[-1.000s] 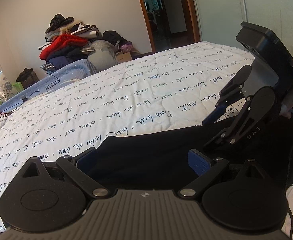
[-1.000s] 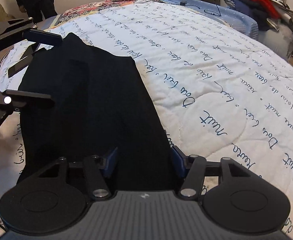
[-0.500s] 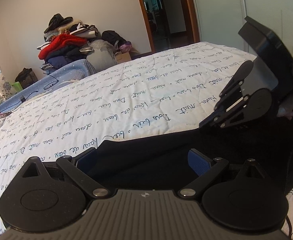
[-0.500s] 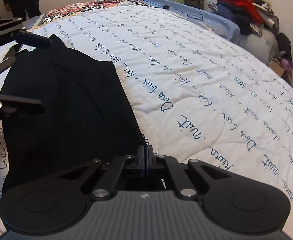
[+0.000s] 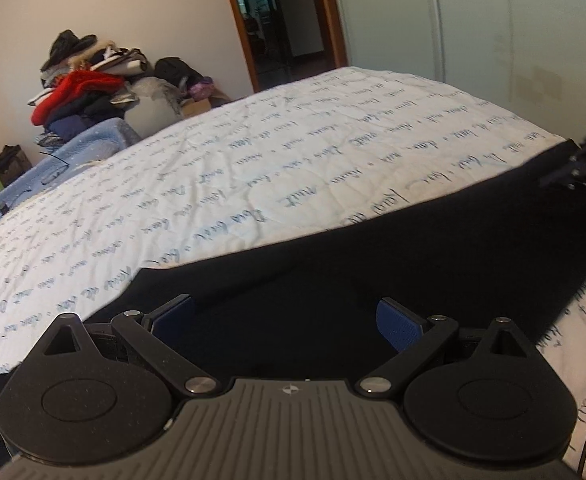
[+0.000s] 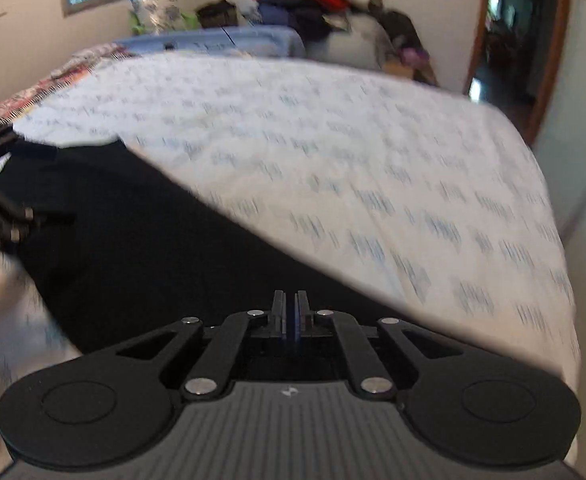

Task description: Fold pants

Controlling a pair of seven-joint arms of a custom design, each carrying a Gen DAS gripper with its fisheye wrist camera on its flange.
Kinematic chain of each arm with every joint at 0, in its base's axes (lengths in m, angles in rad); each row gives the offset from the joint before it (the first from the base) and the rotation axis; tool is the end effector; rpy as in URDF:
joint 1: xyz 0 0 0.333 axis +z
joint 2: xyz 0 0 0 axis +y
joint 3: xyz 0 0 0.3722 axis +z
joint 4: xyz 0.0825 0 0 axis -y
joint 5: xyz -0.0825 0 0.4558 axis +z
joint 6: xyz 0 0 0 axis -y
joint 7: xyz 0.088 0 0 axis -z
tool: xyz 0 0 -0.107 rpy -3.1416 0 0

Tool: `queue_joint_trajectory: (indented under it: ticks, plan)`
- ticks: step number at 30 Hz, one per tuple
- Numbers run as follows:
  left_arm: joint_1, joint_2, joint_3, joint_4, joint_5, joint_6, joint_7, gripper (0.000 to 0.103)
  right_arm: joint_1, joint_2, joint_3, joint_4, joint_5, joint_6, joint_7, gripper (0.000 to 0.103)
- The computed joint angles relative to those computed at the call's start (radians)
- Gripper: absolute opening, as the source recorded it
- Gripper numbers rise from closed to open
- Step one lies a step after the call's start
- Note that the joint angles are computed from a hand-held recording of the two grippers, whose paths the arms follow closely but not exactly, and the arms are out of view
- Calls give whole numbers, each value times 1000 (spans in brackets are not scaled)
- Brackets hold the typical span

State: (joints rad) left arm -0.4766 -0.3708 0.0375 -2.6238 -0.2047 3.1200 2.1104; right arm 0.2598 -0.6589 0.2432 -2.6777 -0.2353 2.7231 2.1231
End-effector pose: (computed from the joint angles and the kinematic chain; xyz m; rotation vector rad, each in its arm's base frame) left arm 0.4470 -0.1898 0.4825 -0.9483 2.2477 -0.8548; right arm 0.3639 0.2180 0.5198 -1.8902 1.6485 -0.6339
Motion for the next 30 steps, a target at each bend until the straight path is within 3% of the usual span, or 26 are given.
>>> queue_joint_trajectory:
  ticks: [2,3,6,10,12,13,14,15,16,18,19,21,23,24,25,27,28,29,30]
  plan:
    - [-34,5,17,2,-11,-19,13,99,-11,-51,0,-35,7,-110,16,3]
    - [-32,13,5,6,-30,-21,23,99,-57,-60,27,-44,-25,-140,56,3]
    - [85,19,-118,7,38,-13,-69,98,-129,-85,-4,-114,-33,1,178,3]
    - [113,-4,-125,-24,83,69,-115,103,-171,-149,40,-124,-72,12,232,4]
    - [158,27,-155,12,109,13,-163,103,-213,-131,72,-107,-100,-43,257,4]
    - [150,50,-154,29,57,-5,-117,103,-237,-95,81,-91,-121,-71,266,3]
    - [178,77,-178,47,75,-18,-139,103,-257,-80,78,-100,-142,-45,291,3]
    - [240,96,-219,62,163,-41,-227,95,-280,-84,81,-113,-149,0,351,3]
    - [327,99,-283,71,287,-54,-346,89,-304,-95,103,-111,-140,-11,418,3]
    - [414,73,-338,53,324,-11,-388,93,-346,-145,201,-85,-210,-86,528,7]
    - [413,55,-319,42,322,9,-392,95,-324,-154,209,-83,-238,-68,538,7]
    - [420,20,-283,24,332,35,-403,101,-183,-105,119,-88,-199,55,462,7]
    - [482,-12,-299,12,358,43,-420,101,-56,-19,47,-72,-164,156,345,17]
    - [505,-27,-301,7,370,36,-422,101,-38,20,57,-55,-133,167,266,27]
    - [508,-41,-285,0,378,24,-415,101,-54,56,99,-24,-142,130,233,40]
    - [482,-73,-224,-29,383,12,-380,101,-171,98,255,61,-305,-84,346,58]
    - [456,-85,-184,-44,380,11,-355,101,-230,97,335,95,-371,-171,414,59]
    - [434,-95,-148,-57,375,3,-326,101,-263,92,381,118,-419,-203,483,60]
    - [425,-101,-127,-66,373,-6,-301,101,-262,85,392,131,-459,-179,547,60]
